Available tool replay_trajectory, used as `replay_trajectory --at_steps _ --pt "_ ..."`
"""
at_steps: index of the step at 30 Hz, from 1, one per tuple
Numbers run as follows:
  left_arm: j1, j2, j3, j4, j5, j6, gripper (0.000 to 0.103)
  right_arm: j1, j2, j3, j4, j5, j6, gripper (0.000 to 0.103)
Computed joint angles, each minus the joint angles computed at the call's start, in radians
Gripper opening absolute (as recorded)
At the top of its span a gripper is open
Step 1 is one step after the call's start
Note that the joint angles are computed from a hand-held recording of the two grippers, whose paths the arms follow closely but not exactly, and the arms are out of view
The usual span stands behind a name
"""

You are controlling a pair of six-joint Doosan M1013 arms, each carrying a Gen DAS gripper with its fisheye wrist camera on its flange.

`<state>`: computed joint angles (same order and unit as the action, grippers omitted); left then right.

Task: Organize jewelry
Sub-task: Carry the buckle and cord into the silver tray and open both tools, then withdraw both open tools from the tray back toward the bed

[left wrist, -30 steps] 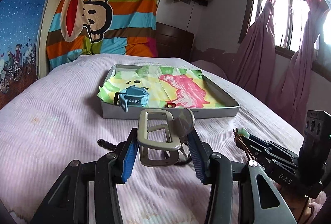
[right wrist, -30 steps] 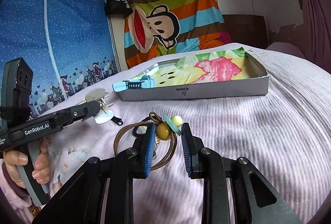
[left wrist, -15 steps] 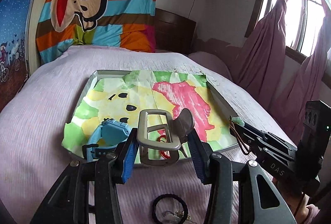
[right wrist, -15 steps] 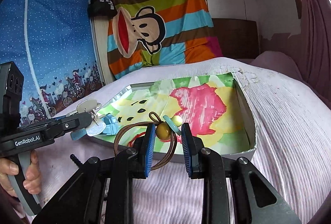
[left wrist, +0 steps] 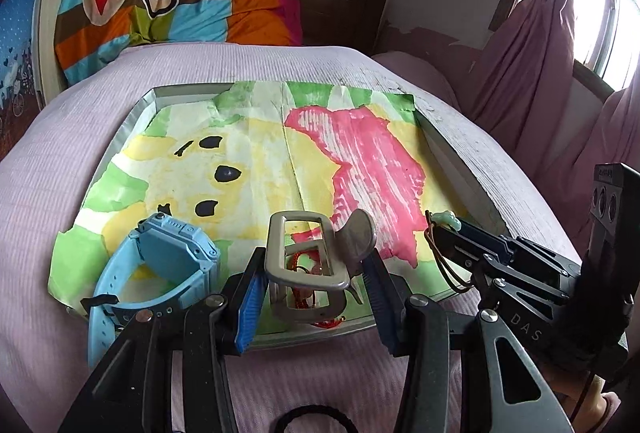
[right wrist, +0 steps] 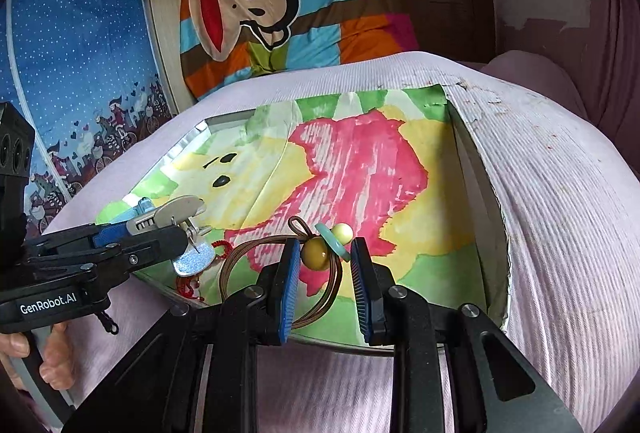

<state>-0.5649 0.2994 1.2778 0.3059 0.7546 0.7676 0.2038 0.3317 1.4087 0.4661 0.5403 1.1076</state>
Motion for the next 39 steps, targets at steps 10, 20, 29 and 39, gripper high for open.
replay_trajectory --at_steps 10,20,29,39 --pt "0.014 -0.003 0.014 -0.063 0.006 -0.005 0.045 0.010 0.029 -0.048 -0.139 0.075 0.105 0.023" --pt "0.001 -0.047 0.077 -0.003 -0.064 -0.107 0.059 0.001 -0.006 0.003 -0.115 0.006 0.074 0.041" --pt "-0.046 -0.104 0.151 0.247 -0.121 -0.315 0.074 -0.019 -0.094 0.141 0.168 -0.202 -0.171 0.072" --pt "-0.119 -0.173 0.250 0.686 -0.108 -0.647 0.103 -0.043 -0.187 0.280 0.996 -0.284 -0.976 0.102"
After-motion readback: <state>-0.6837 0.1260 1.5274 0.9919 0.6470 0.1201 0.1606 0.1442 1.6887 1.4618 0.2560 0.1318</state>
